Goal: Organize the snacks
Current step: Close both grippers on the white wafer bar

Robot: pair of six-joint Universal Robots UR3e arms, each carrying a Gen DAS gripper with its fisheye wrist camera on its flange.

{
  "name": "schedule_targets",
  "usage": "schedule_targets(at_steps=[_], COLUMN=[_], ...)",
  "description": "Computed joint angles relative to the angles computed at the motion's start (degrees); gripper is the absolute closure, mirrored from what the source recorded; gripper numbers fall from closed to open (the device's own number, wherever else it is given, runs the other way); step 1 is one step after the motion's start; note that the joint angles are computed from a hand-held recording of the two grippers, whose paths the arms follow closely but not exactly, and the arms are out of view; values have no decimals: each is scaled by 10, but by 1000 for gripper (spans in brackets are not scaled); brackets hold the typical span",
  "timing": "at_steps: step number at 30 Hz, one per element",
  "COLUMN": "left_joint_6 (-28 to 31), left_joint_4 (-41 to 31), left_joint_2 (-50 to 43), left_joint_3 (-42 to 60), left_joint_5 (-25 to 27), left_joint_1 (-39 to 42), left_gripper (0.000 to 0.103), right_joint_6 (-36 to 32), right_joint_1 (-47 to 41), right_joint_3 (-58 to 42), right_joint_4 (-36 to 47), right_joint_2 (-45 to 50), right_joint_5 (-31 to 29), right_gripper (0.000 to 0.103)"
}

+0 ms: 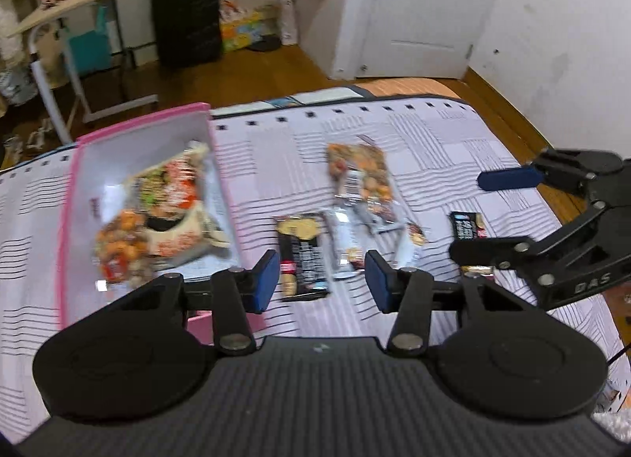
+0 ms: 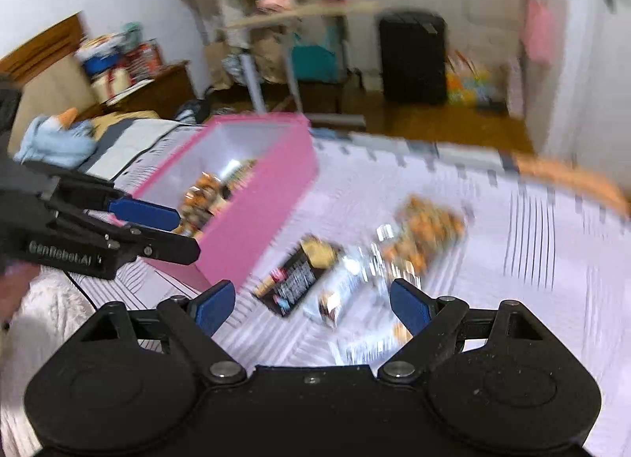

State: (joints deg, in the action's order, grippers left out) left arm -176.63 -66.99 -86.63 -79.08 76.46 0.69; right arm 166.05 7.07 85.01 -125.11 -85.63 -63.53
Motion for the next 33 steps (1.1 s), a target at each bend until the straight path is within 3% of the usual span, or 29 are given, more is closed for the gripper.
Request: schedule_targets(at_steps=[4,8,13,17,19,21,24,25,29,33], left_joint_6=[-38,-74,-94,-96,-112,-119,-121,-120,-131,-145], left_joint_4=[100,200,239,271,309,299,318,323,324,281], left_joint_2=[-61,-145,-255,-322,-339,-345,-347,-346,-339,-318], left_joint_3=[-31,-38,9,38,26,25,6,2,-7,-5], left_joint_5=[14,45,93,134,133,107,112,116,133,105], left_joint_1=[-54,-93,-120,-135,-134,-122,-124,-126,-130,-115], left_gripper=[57,58,59,59,59,59,59,61,76,77], right_joint_6=[55,111,205,303,293,277,237,229,217,232], right_joint_1=[-29,-27,-5,16,52,85,125,133,129,104], right_joint_3=[72,137,167,199,186,178,197,208,256,279], right_joint_4=[-57,-159,-267,-384,-404,-425,-483,-507,-543,-498], right_joint_2=[20,57,123,162,175,192,207,209,183,135], right_joint_5=[17,-1,-41,-69,-126,-186,-275,-294,-301,-260], right_gripper=[26,30,30,22,22,27,46,58,68,68])
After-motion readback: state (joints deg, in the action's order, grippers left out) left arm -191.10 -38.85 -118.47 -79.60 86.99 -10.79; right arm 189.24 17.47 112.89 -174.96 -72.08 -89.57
